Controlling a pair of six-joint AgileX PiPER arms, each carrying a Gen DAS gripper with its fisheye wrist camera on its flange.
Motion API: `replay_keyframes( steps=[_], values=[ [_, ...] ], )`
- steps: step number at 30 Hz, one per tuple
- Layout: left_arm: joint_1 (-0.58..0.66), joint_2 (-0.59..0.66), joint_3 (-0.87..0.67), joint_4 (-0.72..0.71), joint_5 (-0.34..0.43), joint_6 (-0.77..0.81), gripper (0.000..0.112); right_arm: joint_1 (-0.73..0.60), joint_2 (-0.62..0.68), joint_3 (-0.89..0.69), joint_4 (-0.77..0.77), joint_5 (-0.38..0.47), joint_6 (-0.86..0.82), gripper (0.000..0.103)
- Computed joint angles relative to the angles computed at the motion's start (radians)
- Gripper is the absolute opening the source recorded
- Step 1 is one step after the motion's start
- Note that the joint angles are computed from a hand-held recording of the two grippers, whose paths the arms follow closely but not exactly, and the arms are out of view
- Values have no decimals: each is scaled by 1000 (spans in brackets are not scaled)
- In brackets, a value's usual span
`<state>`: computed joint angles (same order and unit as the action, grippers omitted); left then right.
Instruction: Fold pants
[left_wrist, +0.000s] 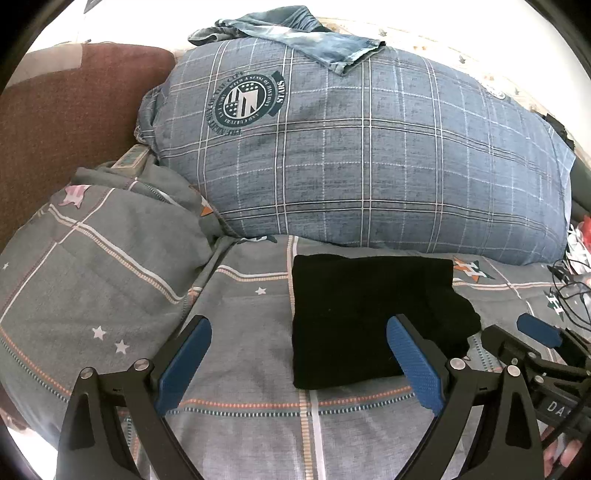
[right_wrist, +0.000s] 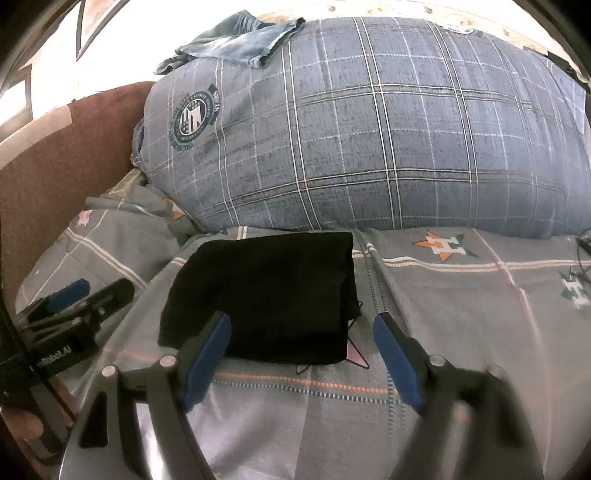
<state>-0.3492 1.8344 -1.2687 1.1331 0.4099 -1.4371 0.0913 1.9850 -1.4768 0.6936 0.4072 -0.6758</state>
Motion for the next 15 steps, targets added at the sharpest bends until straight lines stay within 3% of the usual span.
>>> replay_keyframes(
  steps=[15],
  values=[
    [-15,-2,-1,-28,17,14,98,-7,5,5,-3,9,4,81]
  ],
)
